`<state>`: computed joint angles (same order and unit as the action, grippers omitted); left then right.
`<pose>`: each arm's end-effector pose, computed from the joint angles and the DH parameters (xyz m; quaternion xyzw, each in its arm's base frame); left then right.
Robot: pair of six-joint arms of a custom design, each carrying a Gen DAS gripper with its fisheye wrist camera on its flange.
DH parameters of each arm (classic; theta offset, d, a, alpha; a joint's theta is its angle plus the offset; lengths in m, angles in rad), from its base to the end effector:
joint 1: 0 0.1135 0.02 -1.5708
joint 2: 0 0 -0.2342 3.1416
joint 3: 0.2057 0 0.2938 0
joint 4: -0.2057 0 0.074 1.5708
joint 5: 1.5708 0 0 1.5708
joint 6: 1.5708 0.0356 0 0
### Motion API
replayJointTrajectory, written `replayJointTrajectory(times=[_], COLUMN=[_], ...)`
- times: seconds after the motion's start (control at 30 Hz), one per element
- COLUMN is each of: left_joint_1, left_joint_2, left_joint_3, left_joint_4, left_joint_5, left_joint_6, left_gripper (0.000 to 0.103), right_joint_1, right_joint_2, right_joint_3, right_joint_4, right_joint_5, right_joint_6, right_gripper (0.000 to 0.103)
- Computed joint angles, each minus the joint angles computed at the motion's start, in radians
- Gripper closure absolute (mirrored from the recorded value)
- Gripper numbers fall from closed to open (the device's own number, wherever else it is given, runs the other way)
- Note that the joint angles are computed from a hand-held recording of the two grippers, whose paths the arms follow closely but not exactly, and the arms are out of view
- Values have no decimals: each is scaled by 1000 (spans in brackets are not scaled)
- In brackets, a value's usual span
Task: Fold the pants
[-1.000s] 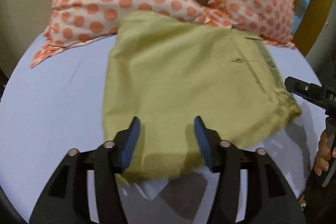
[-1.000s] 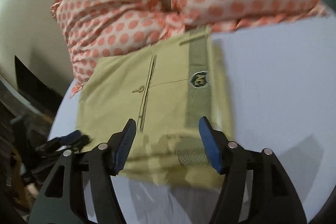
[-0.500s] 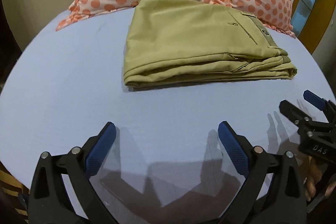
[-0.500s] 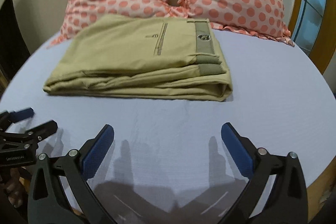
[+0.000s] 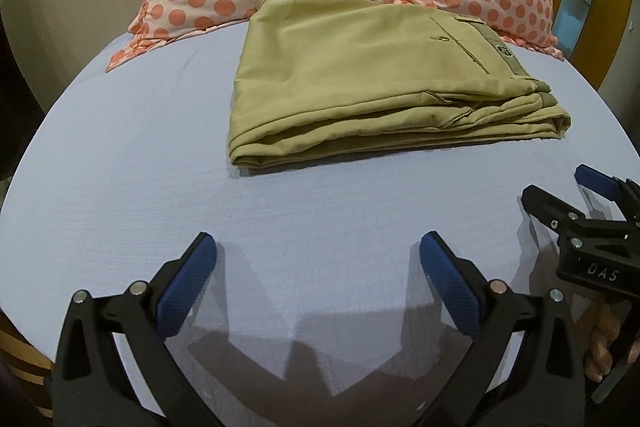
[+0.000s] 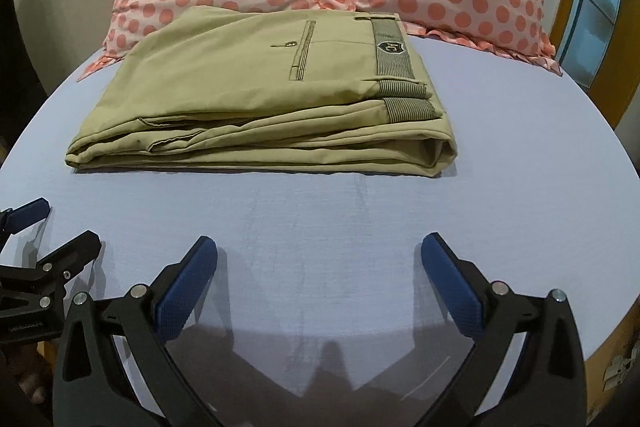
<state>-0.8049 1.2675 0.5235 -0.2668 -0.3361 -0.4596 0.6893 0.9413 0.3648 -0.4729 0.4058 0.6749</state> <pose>0.1883 -0.1789 0.0952 0.1172 0.9414 -0.0313 0.3148 0.1703 0.1221 0.1038 0.0451 0.9467 0.0080 0.3187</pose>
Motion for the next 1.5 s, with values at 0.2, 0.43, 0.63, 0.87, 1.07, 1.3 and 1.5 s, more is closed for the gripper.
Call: replayJointTrajectory(times=[0.2, 0.43, 0.63, 0.87, 1.07, 1.3, 1.5], left_joint_1=[-12, -9, -3, 0, 1, 2, 4], left_joint_2=[-2, 7, 8, 9, 10, 8, 8], left_joint_3=[-9, -1, 2, 4, 4, 3, 3], left_joint_4=[16, 7, 4, 3, 3, 3, 2], left_joint_5=[-20, -15, -9, -7, -6, -5, -4], left_joint_6=[-12, -12, -7, -5, -4, -2, 0], left_gripper=[2, 2, 2, 2, 2, 2, 2], right_joint_1=[-5, -12, -11, -10, -10, -8, -10], right_joint_2=[7, 7, 12, 17, 17, 20, 19], right_joint_3=[5, 9, 12, 14, 15, 17, 17], right_joint_4=[-3, -11, -9, -9, -9, -10, -10], right_joint_5=[-8, -18, -17, -16, -16, -15, -16], right_joint_6=[-4, -11, -8, -5, -5, -2, -4], right_gripper=[1, 1, 1, 1, 1, 1, 1])
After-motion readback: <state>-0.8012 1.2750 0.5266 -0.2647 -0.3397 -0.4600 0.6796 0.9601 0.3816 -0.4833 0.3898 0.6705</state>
